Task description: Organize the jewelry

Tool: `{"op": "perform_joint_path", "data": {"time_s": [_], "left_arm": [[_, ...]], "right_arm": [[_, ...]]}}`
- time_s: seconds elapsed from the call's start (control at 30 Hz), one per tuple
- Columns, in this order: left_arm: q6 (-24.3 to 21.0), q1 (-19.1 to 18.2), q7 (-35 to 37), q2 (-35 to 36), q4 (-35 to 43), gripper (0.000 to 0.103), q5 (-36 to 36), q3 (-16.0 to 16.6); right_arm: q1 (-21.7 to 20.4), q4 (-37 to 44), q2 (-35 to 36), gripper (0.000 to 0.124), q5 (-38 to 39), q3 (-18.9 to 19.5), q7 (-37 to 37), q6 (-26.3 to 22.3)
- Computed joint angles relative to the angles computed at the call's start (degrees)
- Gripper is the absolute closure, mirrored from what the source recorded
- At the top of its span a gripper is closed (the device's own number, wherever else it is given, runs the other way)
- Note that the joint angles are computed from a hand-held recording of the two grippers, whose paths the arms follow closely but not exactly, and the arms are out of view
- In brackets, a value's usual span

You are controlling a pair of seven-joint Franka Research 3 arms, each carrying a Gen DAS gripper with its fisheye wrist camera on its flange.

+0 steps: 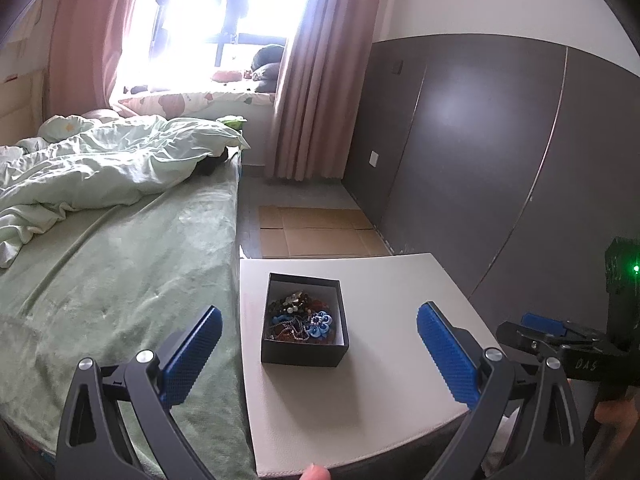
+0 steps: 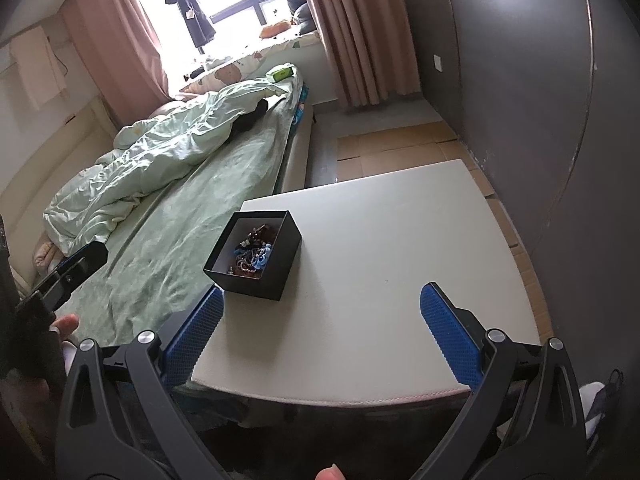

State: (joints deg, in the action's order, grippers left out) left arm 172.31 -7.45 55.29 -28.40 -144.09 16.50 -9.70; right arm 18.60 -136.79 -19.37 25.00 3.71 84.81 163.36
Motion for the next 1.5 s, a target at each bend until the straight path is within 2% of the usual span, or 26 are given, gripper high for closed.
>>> {"op": "perform_joint_path", "data": {"time_s": [1.5], "left_arm": [[-0.07, 1.09, -1.35, -1.80, -0.93, 0.008, 2.48, -1.46]], "right_arm": [[-0.55, -2.35, -2.31, 0.026, -1.46, 0.25, 2.12, 1.62]]}}
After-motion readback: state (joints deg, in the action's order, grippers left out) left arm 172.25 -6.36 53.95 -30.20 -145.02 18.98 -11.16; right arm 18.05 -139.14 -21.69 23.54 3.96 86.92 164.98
